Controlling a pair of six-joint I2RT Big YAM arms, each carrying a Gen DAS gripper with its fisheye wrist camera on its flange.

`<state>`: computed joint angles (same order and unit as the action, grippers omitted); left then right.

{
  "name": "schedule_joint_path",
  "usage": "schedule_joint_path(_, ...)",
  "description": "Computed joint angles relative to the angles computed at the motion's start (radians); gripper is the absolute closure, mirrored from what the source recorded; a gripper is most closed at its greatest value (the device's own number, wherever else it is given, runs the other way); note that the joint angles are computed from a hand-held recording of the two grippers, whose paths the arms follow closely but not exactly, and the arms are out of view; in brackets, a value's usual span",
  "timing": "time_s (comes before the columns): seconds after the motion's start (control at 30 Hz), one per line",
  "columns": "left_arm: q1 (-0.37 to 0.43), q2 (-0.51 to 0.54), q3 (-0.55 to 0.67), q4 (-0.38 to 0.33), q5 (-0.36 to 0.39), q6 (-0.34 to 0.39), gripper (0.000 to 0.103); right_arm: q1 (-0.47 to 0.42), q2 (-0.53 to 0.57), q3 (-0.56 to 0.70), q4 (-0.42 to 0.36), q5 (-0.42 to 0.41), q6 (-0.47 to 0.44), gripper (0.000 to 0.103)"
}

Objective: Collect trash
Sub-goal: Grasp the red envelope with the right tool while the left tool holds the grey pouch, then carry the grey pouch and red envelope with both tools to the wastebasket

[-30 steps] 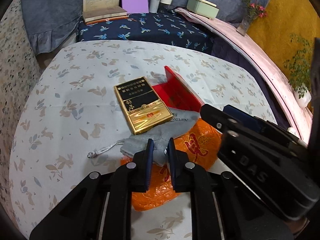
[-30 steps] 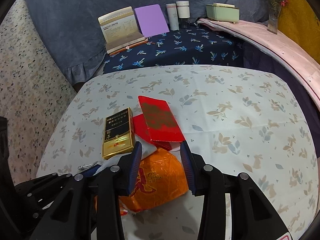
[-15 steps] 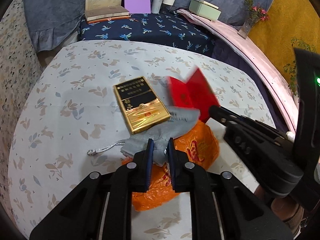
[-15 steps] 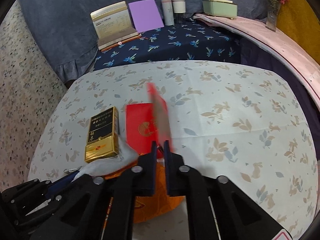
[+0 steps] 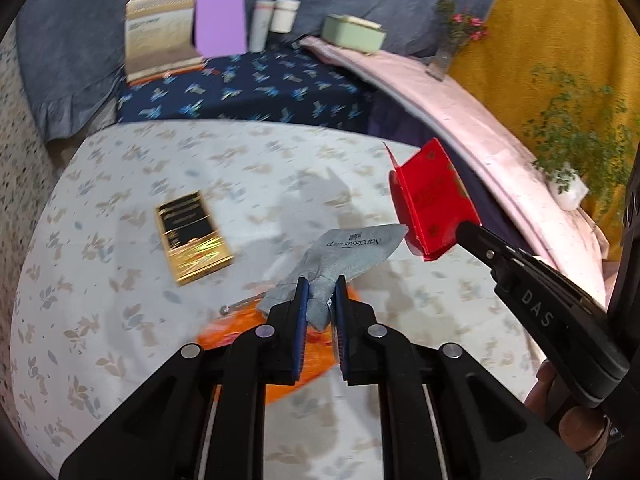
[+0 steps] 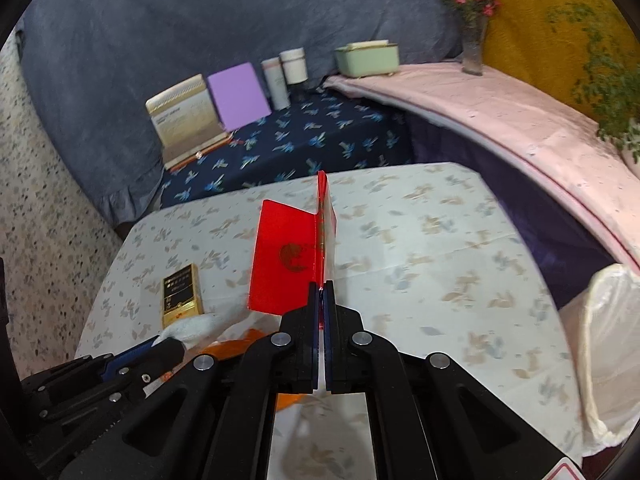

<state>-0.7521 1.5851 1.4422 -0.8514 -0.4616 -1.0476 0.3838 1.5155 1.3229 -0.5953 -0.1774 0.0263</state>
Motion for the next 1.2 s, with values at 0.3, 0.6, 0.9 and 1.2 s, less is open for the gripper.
schedule_joint_path(0.3,-0.060,0.105,0.206,-0.051,-0.037,0.066,0.091,-0.138,-0.100,-0.039,0.012,-0.038,0.003,0.101)
schedule_joint_path(0.6,-0.109,0.248,0.446,-0.118,-0.047,0.136,0.091,-0.283,-0.169,-0.073,0.022,-0.080,-0.006,0.101)
schedule_joint_path(0.9,-0.146,0.423,0.727,-0.200,-0.018,0.202,0.091,-0.421,-0.200,-0.099,0.027,-0.122,-0.011,0.101)
schedule_joint_path(1.2,-0.171,0.631,1.076,-0.333,0.013,0.253,0.091,-0.547,-0.199,-0.106,0.028,-0.160,-0.009,0.101)
